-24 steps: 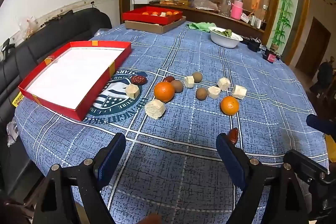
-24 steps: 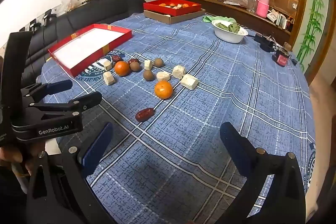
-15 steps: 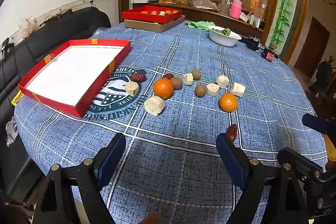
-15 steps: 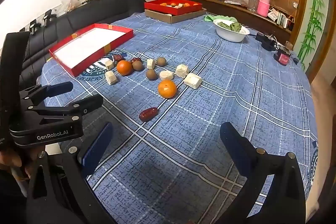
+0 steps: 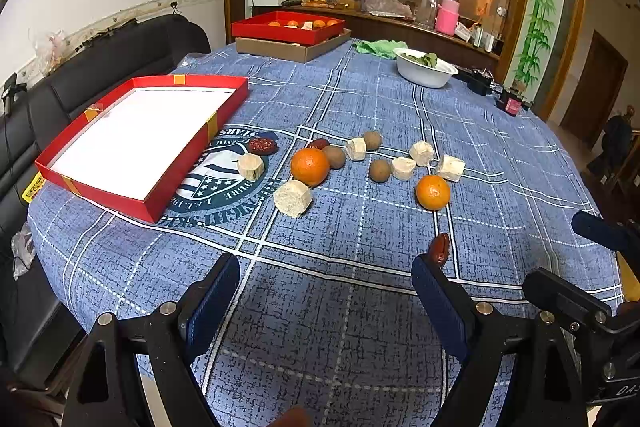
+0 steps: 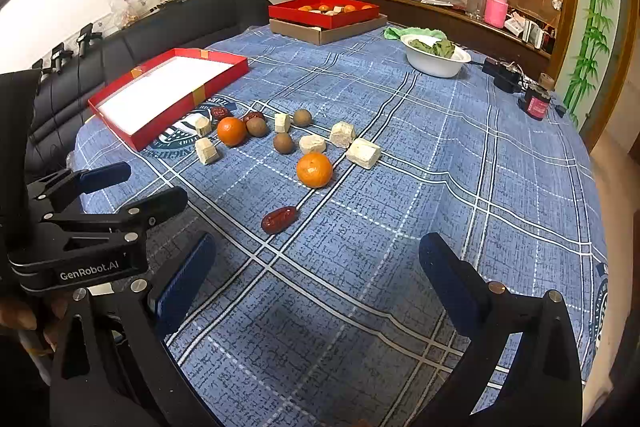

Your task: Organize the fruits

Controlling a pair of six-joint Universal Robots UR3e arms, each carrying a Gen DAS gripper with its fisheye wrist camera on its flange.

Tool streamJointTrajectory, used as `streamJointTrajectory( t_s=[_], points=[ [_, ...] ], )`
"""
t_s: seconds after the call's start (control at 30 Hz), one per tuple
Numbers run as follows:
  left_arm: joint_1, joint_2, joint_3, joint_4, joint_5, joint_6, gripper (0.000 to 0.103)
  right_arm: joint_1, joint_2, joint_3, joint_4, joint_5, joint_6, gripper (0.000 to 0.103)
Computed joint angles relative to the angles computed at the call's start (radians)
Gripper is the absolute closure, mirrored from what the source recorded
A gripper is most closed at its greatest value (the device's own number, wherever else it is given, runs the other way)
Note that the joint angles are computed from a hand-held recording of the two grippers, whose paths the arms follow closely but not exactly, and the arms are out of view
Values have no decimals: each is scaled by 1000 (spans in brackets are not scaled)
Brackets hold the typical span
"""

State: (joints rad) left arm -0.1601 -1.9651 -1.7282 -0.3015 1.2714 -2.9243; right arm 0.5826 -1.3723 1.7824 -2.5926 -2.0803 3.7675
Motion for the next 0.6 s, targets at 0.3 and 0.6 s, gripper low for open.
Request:
streamJointTrajectory(
  t_s=[0.3,0.6],
  points=[
    [5,-4,-2,4,-5,1,17,-5,8,1,-5,7,3,1],
    [9,-1,-11,5,-9,11,17,-7,9,8,-8,14,3,1]
  ],
)
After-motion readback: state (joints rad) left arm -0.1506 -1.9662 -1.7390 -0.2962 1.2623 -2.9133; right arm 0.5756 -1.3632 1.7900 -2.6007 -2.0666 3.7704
